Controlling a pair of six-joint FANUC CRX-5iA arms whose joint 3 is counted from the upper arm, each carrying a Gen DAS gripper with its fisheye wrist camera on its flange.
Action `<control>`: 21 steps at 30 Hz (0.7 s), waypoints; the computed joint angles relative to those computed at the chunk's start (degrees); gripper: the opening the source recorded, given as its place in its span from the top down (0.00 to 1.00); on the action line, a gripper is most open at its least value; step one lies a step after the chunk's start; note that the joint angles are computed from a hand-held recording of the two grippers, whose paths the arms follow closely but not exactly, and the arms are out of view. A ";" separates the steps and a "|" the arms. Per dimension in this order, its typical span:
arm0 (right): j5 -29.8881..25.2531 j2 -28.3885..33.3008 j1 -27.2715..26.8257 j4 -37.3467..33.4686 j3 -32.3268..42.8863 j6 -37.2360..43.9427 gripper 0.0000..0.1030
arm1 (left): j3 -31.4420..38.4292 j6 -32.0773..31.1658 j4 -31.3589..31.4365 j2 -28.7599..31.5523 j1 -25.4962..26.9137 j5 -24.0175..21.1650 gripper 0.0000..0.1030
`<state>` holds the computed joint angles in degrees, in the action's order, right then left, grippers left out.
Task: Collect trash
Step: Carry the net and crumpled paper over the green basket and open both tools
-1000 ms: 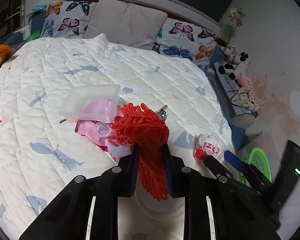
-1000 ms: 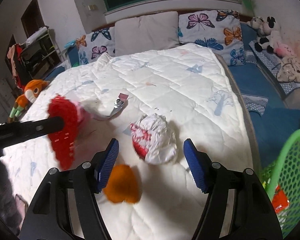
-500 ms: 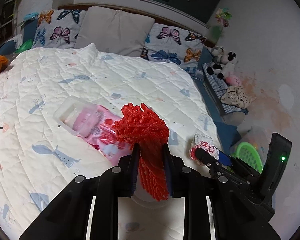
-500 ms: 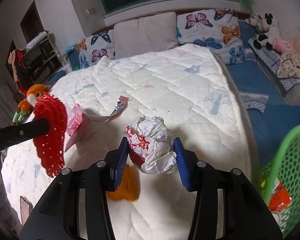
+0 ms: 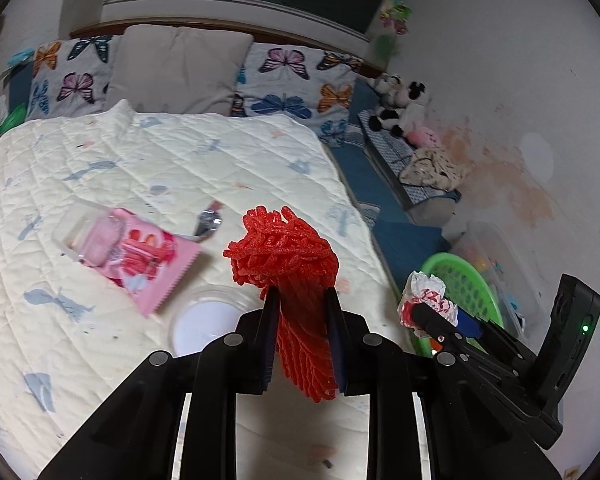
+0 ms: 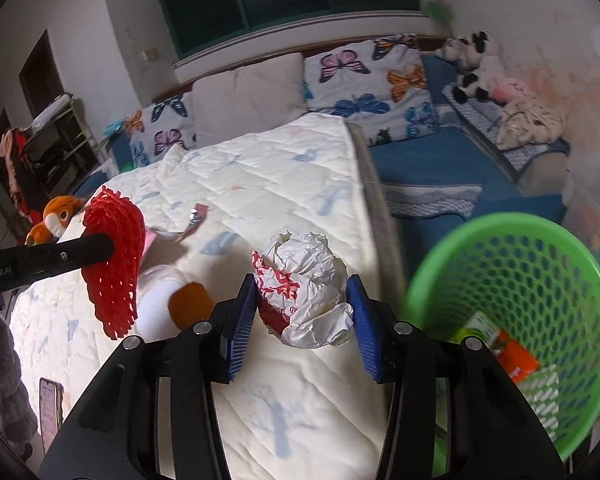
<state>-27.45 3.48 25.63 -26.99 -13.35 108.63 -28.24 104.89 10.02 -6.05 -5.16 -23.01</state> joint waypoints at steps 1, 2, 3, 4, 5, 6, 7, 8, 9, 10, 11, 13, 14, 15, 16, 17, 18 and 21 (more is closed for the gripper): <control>0.46 -0.47 -0.21 0.58 -0.70 -0.48 0.55 | 0.31 -0.04 -0.02 0.35 -0.63 0.02 0.78; 1.07 -0.90 -0.31 1.39 -1.45 -1.16 0.55 | 0.65 0.06 -0.16 0.67 -1.15 0.00 0.78; 1.49 -1.31 -0.50 1.97 -2.10 -1.57 0.55 | 0.76 -0.04 -0.10 0.83 -1.48 0.03 0.78; 1.98 -1.86 -0.84 2.66 -2.96 -2.18 0.55 | 1.15 0.00 -0.09 1.26 -2.05 0.02 0.78; 2.22 -2.12 -1.10 2.90 -3.38 -2.41 0.55 | 1.43 -0.08 0.04 1.64 -2.45 0.04 0.78; 2.43 -2.52 -1.59 3.24 -3.96 -2.86 0.55 | 1.81 -0.05 0.02 2.04 -2.88 -0.06 0.78; 2.57 -2.70 -1.92 3.38 -4.25 -3.15 0.55 | 2.30 0.00 -0.13 2.54 -3.47 -0.13 0.78; 2.71 -3.01 -2.43 3.41 -4.68 -3.32 0.55 | 2.80 0.30 -0.53 2.94 -4.00 -0.26 0.78; 2.72 -3.23 -2.92 3.45 -4.98 -3.48 0.55 | 3.18 0.17 -0.47 3.35 -4.52 -0.27 0.78; 2.77 -3.53 -3.64 3.50 -5.41 -3.73 0.55 | 3.65 0.27 -0.62 3.74 -4.94 -0.37 0.78; 2.75 -3.64 -4.09 3.50 -5.60 -3.78 0.55 | 4.23 0.68 -1.07 4.19 -5.48 -0.52 0.78; 2.69 -4.06 -5.20 3.98 -6.26 -4.17 0.55 | 5.21 0.94 -1.36 5.11 -6.41 -0.68 0.78; 2.90 -4.22 -5.52 4.37 -6.65 -4.61 0.55 | 5.65 0.96 -1.47 5.48 -6.88 -0.79 0.78; 3.04 -4.40 -5.95 4.57 -6.97 -4.88 0.54 | 6.45 1.36 -2.02 6.07 -7.55 -1.01 0.78; 3.11 -4.58 -6.58 4.45 -7.21 -4.91 0.54 | 6.86 1.31 -2.07 6.43 -7.94 -1.06 0.78; 3.09 -4.74 -7.30 4.19 -7.35 -4.80 0.54 | 7.30 1.25 -2.07 6.86 -8.35 -1.12 0.78; 3.11 -4.89 -7.92 4.06 -7.49 -4.88 0.53 | 8.06 1.40 -2.30 7.49 -8.97 -1.29 0.78; 2.78 -5.11 -9.74 3.22 -7.47 -4.35 0.53 | 9.74 1.09 -2.04 9.17 -10.24 -1.50 0.78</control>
